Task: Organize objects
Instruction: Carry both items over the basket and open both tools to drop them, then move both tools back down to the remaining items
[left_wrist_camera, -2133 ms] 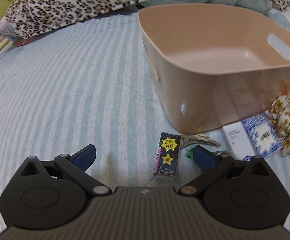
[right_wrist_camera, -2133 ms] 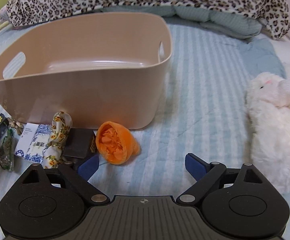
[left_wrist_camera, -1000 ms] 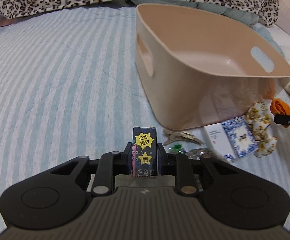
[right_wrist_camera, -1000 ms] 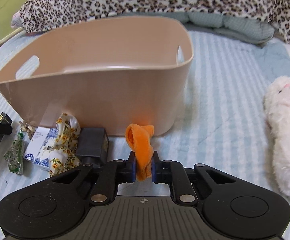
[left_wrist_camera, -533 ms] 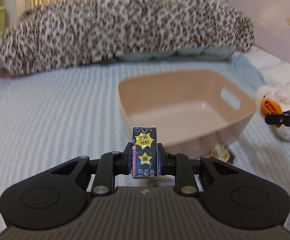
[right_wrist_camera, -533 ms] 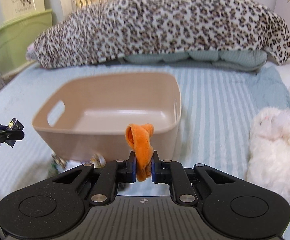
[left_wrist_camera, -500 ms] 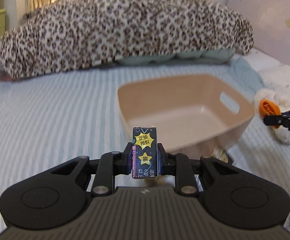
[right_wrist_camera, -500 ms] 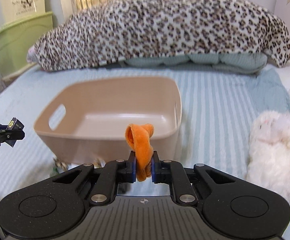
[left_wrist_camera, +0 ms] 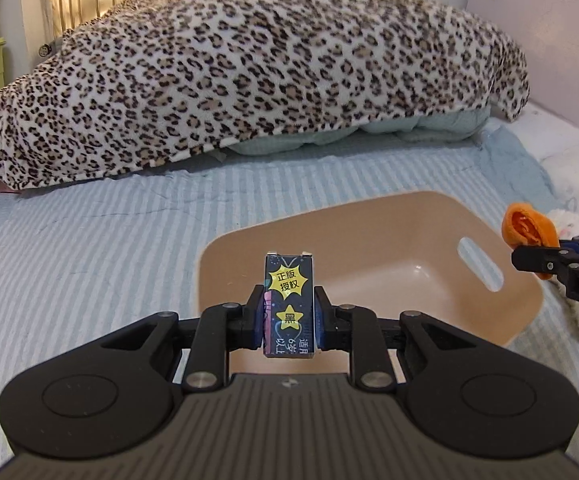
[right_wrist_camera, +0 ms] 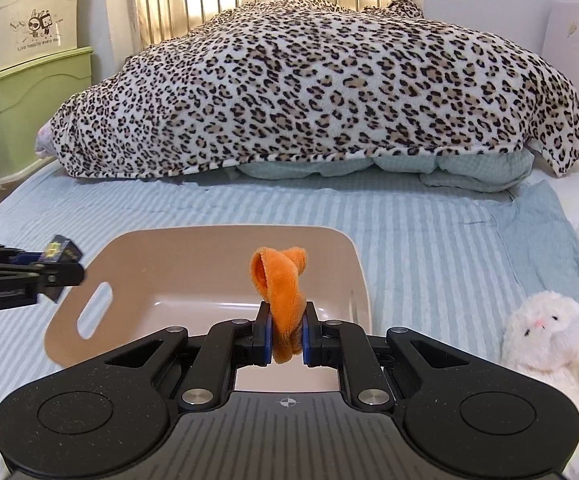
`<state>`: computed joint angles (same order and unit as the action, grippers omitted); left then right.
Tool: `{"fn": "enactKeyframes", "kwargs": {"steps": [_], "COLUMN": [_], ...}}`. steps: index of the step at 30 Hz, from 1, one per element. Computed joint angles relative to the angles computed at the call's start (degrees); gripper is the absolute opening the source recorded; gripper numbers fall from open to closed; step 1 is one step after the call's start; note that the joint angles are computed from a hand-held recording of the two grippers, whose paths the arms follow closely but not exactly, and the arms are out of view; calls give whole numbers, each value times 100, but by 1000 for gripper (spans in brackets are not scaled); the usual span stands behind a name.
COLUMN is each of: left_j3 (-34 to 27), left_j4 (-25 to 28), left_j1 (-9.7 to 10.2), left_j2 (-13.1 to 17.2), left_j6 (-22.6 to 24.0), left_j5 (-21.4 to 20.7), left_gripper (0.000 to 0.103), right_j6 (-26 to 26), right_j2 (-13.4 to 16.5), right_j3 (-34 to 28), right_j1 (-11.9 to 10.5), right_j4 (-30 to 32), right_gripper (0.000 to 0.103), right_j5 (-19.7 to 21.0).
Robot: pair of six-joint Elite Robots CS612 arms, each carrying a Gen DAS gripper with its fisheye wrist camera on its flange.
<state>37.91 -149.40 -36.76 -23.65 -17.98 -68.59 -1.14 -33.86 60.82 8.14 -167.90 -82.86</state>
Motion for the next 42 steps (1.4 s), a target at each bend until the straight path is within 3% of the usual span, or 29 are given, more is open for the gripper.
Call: {"fn": "enactKeyframes", "kwargs": {"steps": [8,13,15,17,19,28,35,42], "left_j3": [-1072,-1195,-1120,-1002,-677,400,1334,1910], "left_j4": [1437,1628,1553,1449,1045,455,20,-10], "left_j1": [-20,-11,-28,-63,-110,-175,-233,-236], "left_j2": [585,663,612,540,386,-252,-727,-992], "left_j6": [-221,-446,-408,-375,-361,-529,-464,-547], "left_j5": [-16,-168,-154,-17,219,381,435,312], "left_gripper": [25,26,33,74,86,89,94,94], "right_j6": [-253,-297,-272,-188,-154,-226,-254,-278], "right_j2": [365,430,416,364,296,-134,-466,-628], "right_j3": [-592,-649,-626,-541,-421,264,820,1163], "right_j1": [88,119,133,119,110,40,-19,-49], "right_j4": [617,879,964,937,822,219,6,156], "right_gripper": [13,17,33,43,65,96,103,103], "right_j5": [-312,-401,-488,-428,-421,-343,-273,-363]}}
